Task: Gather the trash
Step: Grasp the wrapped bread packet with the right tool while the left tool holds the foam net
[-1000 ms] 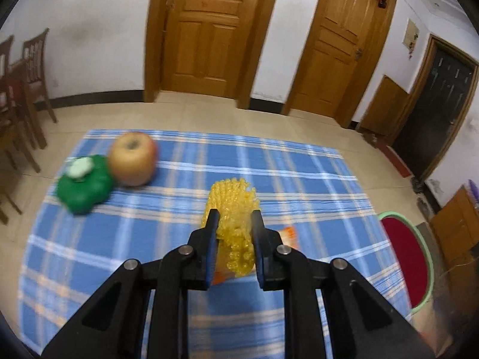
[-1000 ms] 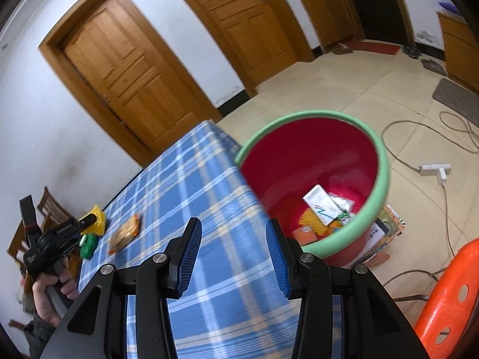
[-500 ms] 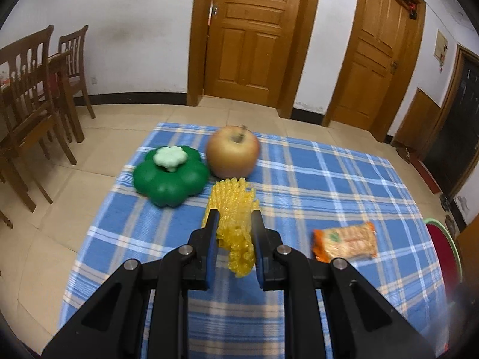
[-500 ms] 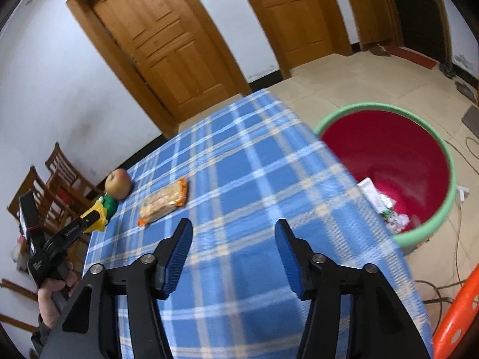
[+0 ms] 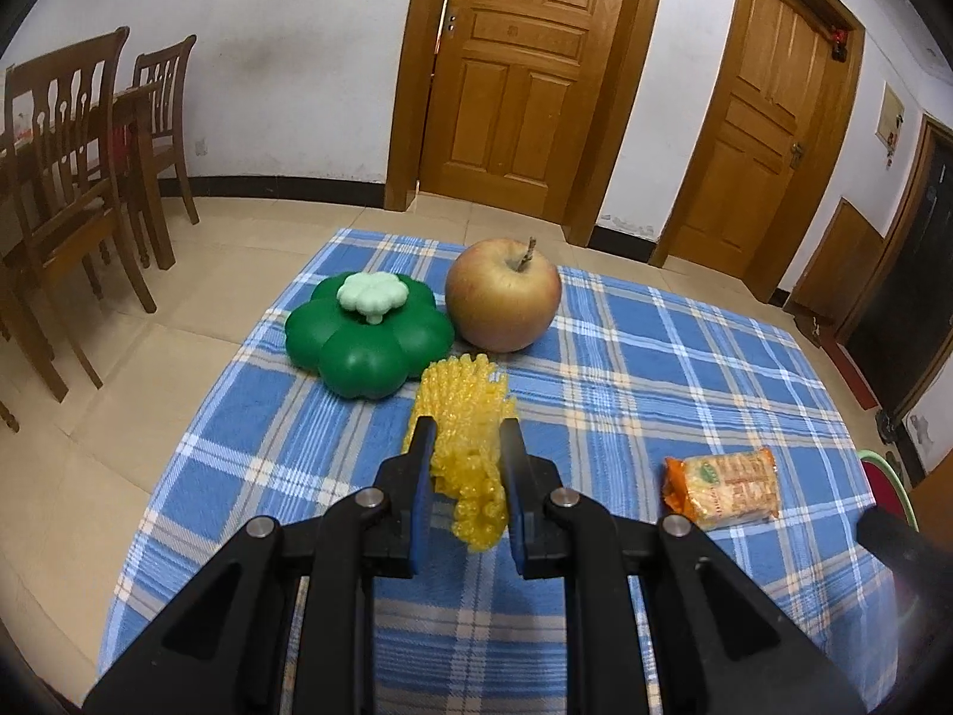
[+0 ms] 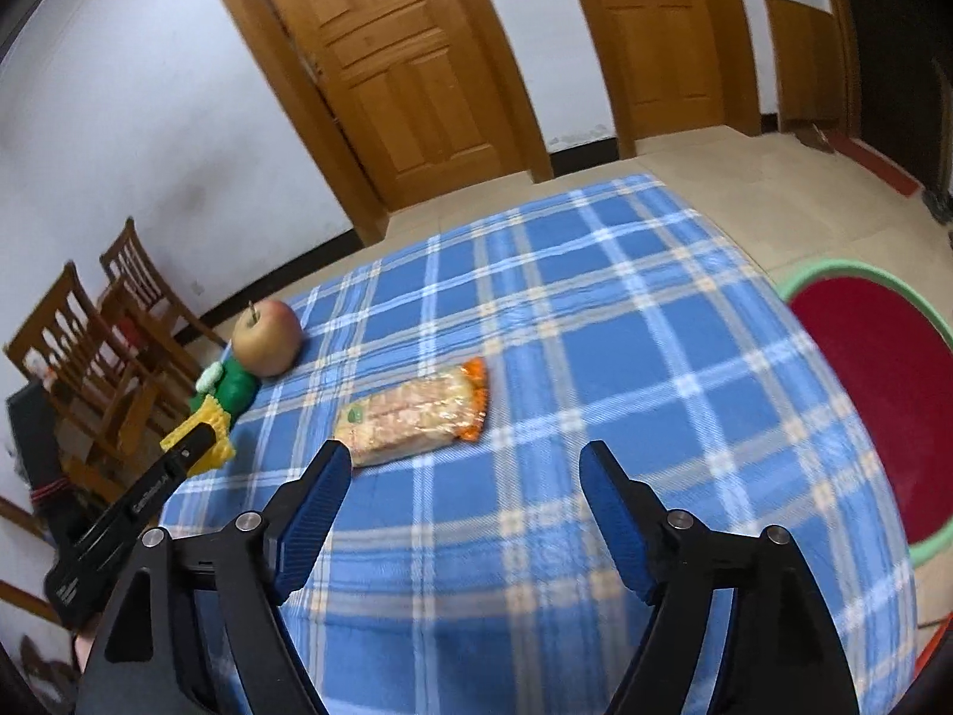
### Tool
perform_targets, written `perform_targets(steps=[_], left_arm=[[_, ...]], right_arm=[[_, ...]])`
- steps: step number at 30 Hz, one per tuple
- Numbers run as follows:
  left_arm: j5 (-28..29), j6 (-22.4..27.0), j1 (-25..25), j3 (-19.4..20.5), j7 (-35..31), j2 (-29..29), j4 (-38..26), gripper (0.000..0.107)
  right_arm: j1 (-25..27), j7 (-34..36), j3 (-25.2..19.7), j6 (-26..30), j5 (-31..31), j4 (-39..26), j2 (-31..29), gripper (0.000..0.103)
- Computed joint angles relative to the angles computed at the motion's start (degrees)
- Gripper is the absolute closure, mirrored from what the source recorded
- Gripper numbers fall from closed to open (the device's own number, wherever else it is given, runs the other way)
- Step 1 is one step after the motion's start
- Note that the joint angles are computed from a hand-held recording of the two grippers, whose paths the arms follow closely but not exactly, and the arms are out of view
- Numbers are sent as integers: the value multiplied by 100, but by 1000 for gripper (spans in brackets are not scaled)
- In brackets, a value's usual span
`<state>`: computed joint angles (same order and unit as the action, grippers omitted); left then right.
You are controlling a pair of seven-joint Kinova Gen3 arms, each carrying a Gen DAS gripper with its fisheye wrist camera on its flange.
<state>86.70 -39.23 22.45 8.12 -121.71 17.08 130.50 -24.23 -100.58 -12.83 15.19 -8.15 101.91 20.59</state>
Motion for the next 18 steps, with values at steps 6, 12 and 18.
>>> perform_targets(steps=[6, 12, 18], left_arm=[[-402, 236, -96, -109, 548, -29, 173, 88], [-701, 411, -139, -236, 941, -38, 288, 88], [-776, 500, -137, -305, 1016, -31, 306, 88]], right_arm=[[-402, -195, 206, 18, 259, -396, 413, 12], [-671, -277, 342, 121, 470, -688, 669, 3], [-1215, -404, 765, 471, 977, -1094, 924, 0]])
